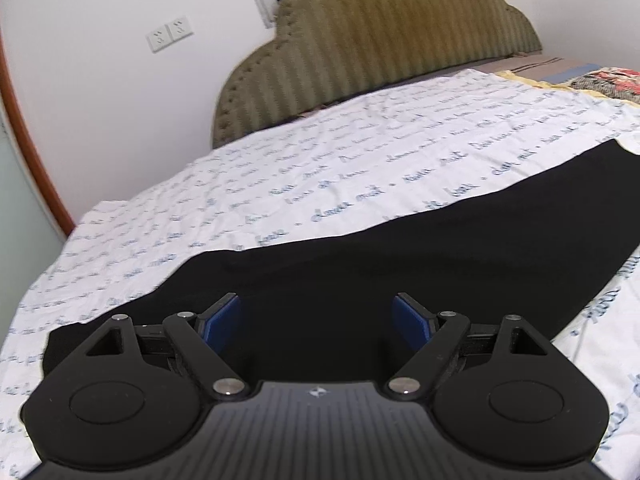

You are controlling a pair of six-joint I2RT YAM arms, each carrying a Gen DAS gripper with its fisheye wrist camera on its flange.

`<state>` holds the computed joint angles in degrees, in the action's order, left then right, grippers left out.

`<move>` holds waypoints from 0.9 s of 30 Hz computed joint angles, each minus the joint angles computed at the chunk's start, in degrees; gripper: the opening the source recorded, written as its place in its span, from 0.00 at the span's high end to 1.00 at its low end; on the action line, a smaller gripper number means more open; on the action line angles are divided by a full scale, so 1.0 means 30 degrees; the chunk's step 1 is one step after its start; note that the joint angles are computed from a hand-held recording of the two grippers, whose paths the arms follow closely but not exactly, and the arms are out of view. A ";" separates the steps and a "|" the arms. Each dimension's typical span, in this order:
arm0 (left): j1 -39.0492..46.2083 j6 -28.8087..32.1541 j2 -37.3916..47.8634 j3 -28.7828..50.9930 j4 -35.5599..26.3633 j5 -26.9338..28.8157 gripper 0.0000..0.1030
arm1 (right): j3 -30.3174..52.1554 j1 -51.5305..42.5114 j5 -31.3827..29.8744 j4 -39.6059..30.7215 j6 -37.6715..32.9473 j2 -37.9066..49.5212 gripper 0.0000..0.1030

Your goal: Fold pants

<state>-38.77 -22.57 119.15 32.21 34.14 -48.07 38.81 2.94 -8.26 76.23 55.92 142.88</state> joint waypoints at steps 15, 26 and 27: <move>0.3039 -0.0151 -0.1251 0.5176 -0.4151 1.1355 0.19 | -0.0528 0.5890 0.7003 -0.1616 -1.1716 -0.3670 0.93; 0.5739 -0.7762 0.4001 0.8907 -0.1537 2.1826 0.18 | -0.0734 1.0398 0.8842 -0.1855 -1.6060 -0.3571 0.93; 0.5813 -0.8126 0.4339 0.9101 -0.1482 2.2050 0.18 | -0.0824 1.0639 0.8917 -0.1727 -1.6140 -0.3538 0.93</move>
